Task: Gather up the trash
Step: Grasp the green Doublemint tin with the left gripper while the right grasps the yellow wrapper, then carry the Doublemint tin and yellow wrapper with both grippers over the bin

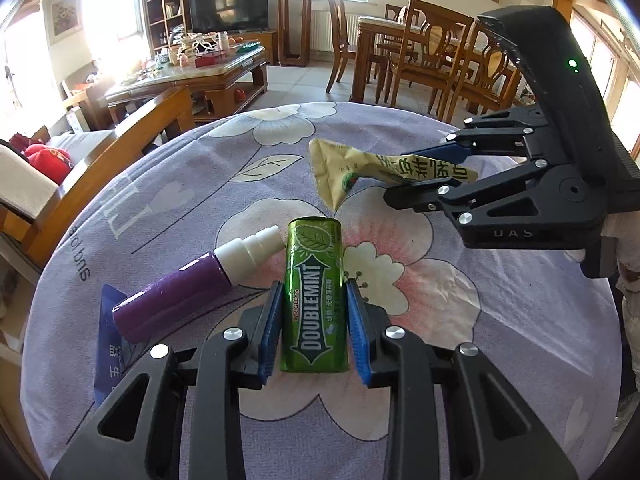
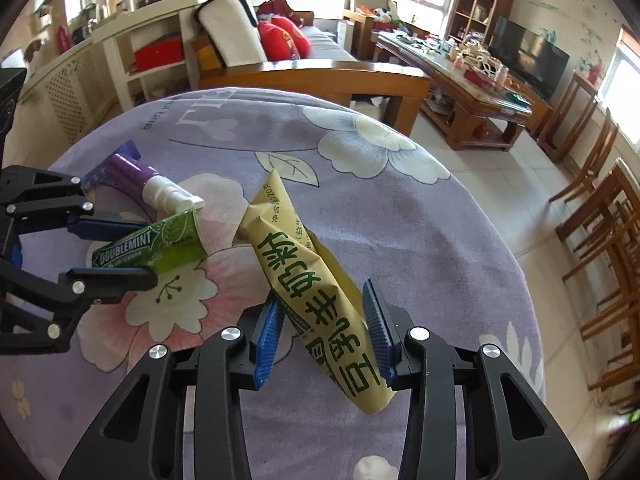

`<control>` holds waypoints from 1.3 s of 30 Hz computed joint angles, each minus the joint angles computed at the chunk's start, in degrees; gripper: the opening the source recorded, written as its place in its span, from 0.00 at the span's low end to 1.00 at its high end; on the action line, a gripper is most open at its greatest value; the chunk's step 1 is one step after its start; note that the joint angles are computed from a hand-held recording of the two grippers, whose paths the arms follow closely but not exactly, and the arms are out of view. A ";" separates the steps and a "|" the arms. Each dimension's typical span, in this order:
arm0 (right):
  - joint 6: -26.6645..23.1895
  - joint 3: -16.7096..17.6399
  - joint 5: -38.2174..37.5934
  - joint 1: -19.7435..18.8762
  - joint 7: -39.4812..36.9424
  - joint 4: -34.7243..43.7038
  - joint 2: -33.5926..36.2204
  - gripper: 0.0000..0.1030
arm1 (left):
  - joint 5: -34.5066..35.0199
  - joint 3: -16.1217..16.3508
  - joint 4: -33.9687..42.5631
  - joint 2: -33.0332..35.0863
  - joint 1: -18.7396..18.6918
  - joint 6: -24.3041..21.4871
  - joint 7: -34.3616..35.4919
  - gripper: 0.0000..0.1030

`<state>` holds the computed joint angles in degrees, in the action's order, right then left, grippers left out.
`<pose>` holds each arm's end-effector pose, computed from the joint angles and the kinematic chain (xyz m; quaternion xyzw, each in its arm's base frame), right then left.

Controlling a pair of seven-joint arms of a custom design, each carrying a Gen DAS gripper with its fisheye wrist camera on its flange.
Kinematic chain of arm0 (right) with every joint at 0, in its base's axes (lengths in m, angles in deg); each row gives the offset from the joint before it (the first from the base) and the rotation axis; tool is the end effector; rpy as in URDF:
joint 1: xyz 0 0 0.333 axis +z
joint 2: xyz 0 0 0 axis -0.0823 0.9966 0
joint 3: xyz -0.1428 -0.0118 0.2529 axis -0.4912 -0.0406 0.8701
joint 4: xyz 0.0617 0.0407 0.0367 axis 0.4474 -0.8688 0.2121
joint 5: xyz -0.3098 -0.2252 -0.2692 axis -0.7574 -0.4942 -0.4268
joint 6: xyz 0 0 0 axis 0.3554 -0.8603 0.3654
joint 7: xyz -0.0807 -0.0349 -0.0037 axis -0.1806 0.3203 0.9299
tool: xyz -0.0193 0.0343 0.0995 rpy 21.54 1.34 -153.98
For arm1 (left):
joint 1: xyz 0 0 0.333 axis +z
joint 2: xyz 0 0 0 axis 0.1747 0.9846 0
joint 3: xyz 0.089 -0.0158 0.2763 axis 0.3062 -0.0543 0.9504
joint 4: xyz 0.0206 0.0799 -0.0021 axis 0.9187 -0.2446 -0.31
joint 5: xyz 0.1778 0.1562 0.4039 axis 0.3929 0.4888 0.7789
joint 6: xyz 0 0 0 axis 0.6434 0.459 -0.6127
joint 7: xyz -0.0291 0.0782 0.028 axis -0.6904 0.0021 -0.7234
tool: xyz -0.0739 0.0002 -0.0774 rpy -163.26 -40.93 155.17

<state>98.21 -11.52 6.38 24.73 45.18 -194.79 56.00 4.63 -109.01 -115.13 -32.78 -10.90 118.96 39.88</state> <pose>0.5472 0.4817 0.2657 -0.9378 0.1861 -0.0952 0.2772 0.3511 -0.3620 0.2806 -0.6967 0.6380 -0.2317 0.2322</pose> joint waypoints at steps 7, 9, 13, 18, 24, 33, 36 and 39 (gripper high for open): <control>0.49 4.93 10.72 -5.47 -3.60 -5.41 -4.73 0.24 | 1.08 -0.29 -0.40 -0.84 0.30 2.01 -1.23 0.30; 0.48 7.05 16.64 -7.81 -7.40 -7.68 -6.95 0.24 | 2.10 -0.97 -0.20 -1.25 0.41 2.33 -2.91 0.30; -1.39 10.14 31.76 -11.69 -17.71 -13.18 -13.27 0.24 | 3.85 -2.26 0.33 -2.06 0.11 2.87 -5.22 0.30; -5.50 9.05 49.46 -12.80 -29.75 -22.14 -24.09 0.24 | 6.42 -3.90 2.78 -1.37 -1.02 2.57 -7.67 0.30; -8.91 2.39 61.38 -10.25 -37.21 -35.28 -38.28 0.24 | 11.93 -5.13 9.44 3.66 -3.28 0.65 -10.50 0.30; -9.24 -9.67 62.37 -8.16 -38.81 -52.53 -56.61 0.24 | 20.72 -2.06 25.45 18.72 -10.34 -0.58 -10.36 0.30; -9.22 -13.78 59.66 -9.10 -37.84 -56.96 -61.47 0.24 | 22.22 -0.41 31.51 24.32 -13.22 -0.15 -8.62 0.30; -8.94 -17.81 56.59 -10.63 -37.01 -60.14 -64.63 0.24 | 22.52 1.38 37.71 29.92 -15.93 1.08 -6.10 0.30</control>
<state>89.27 -29.33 62.98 14.09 8.17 -254.93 -8.63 27.15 -107.63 -77.43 -2.86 -26.83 120.04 33.78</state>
